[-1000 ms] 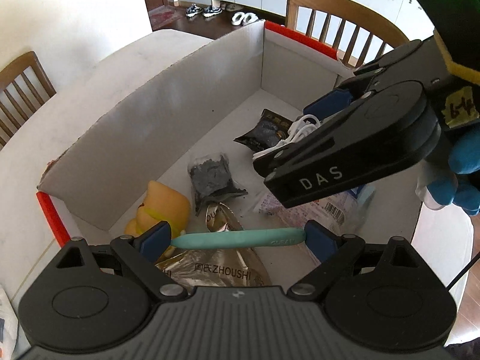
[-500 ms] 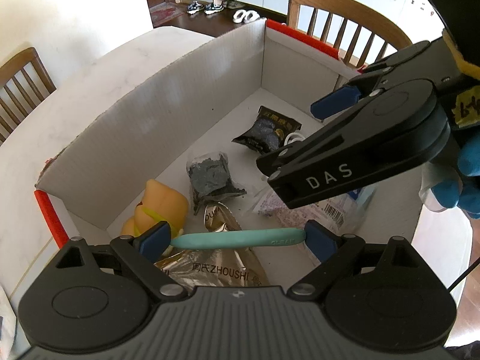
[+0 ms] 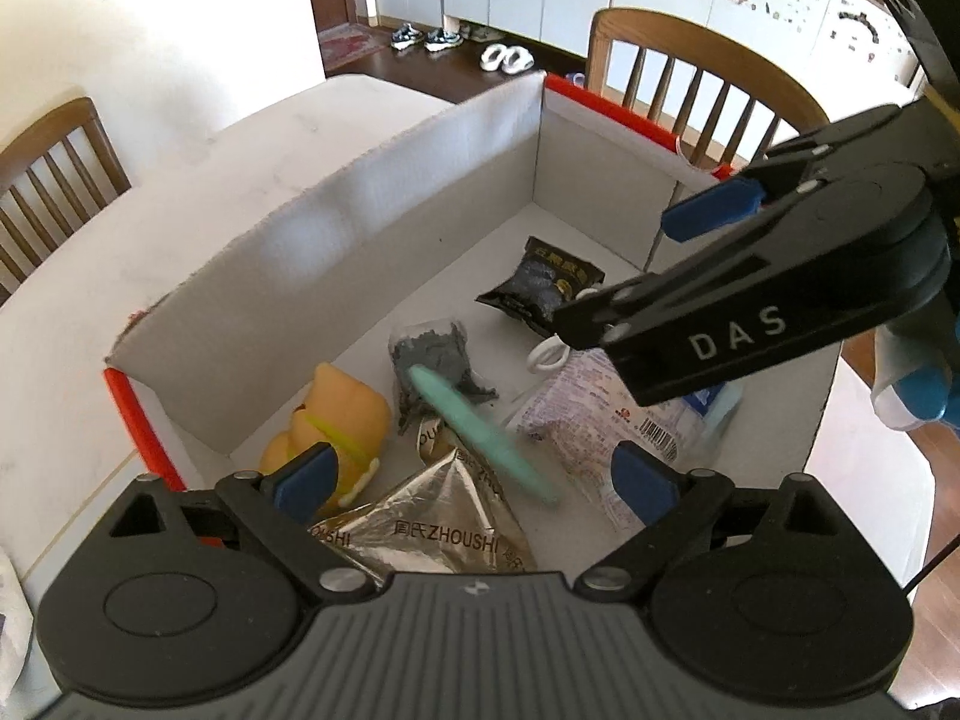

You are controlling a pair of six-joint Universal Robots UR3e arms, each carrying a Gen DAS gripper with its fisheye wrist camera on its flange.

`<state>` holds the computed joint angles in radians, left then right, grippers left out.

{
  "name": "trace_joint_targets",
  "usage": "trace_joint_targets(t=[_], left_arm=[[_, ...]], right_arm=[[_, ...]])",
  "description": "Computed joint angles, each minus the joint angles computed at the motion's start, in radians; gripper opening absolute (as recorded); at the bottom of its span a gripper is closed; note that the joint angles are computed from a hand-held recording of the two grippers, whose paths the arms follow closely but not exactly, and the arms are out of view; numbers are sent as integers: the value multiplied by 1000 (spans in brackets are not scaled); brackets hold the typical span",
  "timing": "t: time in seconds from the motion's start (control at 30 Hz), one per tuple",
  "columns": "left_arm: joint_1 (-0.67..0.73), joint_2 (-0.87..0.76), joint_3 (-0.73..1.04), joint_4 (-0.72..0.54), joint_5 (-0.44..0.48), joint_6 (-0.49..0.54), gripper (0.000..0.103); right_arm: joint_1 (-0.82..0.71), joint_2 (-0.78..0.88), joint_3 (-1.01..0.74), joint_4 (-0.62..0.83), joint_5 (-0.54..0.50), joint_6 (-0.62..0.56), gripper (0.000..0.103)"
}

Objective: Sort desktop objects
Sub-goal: 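Open the left tool dropping the green stick while the right tool releases the cable, then withdraw both tools from the shoebox back toward the table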

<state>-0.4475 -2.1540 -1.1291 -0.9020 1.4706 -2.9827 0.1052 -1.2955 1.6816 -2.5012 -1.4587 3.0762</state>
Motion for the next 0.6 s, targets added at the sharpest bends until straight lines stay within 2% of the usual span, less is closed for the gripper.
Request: trace_joint_targets(t=[0.3,0.6], left_arm=[[14,80,-96,70,-27,-32,98],[44,229,-275,169,-43,-66,98]], right_arm=[[0,-83,37,14,5,-1,85],[31,-158,36,48,19,-6,85]])
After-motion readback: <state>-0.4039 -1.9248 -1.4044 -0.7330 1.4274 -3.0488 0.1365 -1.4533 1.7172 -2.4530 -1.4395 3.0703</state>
